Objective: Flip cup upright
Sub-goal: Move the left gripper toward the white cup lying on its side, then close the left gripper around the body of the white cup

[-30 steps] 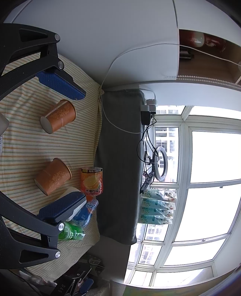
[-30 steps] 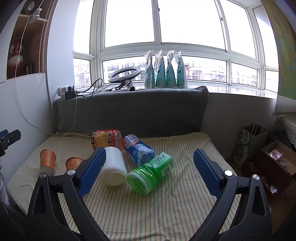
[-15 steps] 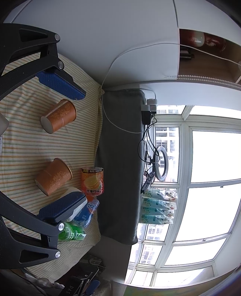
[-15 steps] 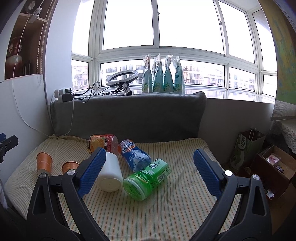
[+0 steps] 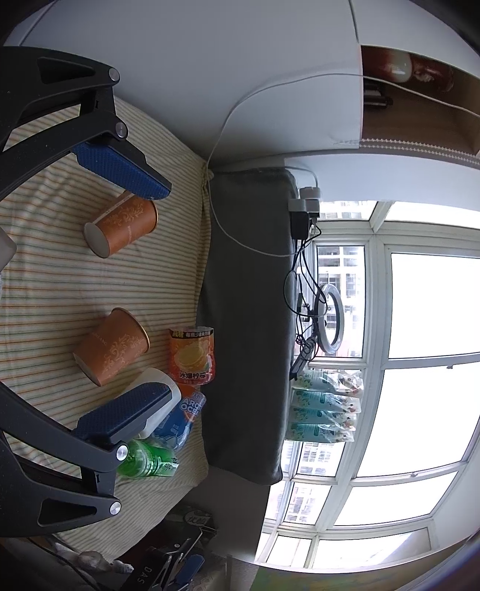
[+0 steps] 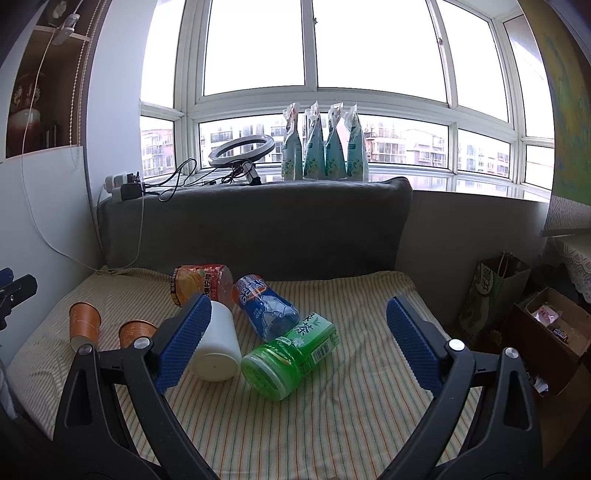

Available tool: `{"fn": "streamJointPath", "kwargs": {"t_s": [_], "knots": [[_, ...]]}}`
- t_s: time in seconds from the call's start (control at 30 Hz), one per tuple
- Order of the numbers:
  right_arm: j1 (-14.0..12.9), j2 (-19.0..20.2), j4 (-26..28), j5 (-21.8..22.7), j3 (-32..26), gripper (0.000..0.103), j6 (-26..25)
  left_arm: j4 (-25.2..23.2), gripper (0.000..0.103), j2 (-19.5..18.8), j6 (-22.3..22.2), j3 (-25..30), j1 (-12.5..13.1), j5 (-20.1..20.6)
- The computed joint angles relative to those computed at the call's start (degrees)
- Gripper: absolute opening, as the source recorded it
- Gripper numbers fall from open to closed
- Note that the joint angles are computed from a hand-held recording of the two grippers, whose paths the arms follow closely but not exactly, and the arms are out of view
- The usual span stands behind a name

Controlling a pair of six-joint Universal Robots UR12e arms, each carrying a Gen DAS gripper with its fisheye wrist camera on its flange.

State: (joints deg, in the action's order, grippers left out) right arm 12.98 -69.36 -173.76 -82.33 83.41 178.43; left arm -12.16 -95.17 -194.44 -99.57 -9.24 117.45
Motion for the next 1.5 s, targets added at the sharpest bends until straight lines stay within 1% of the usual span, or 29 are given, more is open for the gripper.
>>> {"fn": "streamJointPath", "kwargs": {"t_s": [0.13,0.27,0.33,0.4,0.5,0.57,0.6,0.67,0.8,0.87,1.0,1.03,1.17,1.3,1.5], "knots": [[-0.17,0.27,0.55,0.19,-0.33,0.098,0.07,-1.48,0.099,-0.23,-0.60,0.43,0.39,-1.62],[-0.40,0.43,0.90,0.00,-0.28,0.098,0.34,-4.94,0.099,-0.55,-0.98,1.48,1.11,-5.60],[-0.55,0.53,1.49,-0.07,-0.29,0.098,0.27,-7.07,0.099,-0.81,-0.73,2.25,1.67,-8.84],[-0.71,0.68,1.96,-0.27,-0.35,0.098,0.44,-9.80,0.099,-1.18,-1.32,3.28,2.49,-12.84],[-1.07,0.66,2.03,-0.55,-0.08,0.098,1.02,-13.05,0.098,-1.98,-2.31,4.84,3.39,-17.60],[-1.31,0.66,2.11,-0.68,0.06,0.098,1.31,-15.44,0.093,-2.60,-2.88,6.13,3.95,-21.12],[-1.41,0.66,2.19,-0.75,0.13,0.098,1.43,-16.56,0.091,-2.90,-3.39,6.75,4.28,-23.19],[-1.61,0.67,2.38,-0.89,0.22,0.098,1.57,-19.20,0.083,-3.85,-4.65,8.37,4.83,-26.74],[-2.10,0.73,2.43,-0.80,0.51,0.098,2.29,-23.81,0.080,-6.03,-8.14,11.65,5.67,-32.49],[-2.35,0.84,2.57,-0.61,0.55,0.098,2.83,-26.31,0.076,-7.40,-10.09,13.59,5.97,-35.88],[-2.89,0.88,2.65,-0.04,0.85,0.098,3.66,-30.51,0.076,-10.21,-14.36,17.14,6.21,-40.26],[-3.05,0.86,2.49,0.17,0.99,0.098,3.81,-31.37,0.076,-10.87,-15.30,17.98,6.25,-40.88],[-3.72,0.77,2.21,0.63,1.49,0.098,4.44,-35.08,0.076,-13.27,-17.20,21.31,6.05,-40.98],[-4.36,0.80,2.13,1.03,1.78,0.098,5.61,-38.53,0.076,-14.81,-16.81,23.85,5.48,-39.51],[-5.06,0.94,1.99,1.68,2.03,0.098,7.08,-42.70,0.076,-16.79,-17.86,26.16,5.30,-37.87]]}}
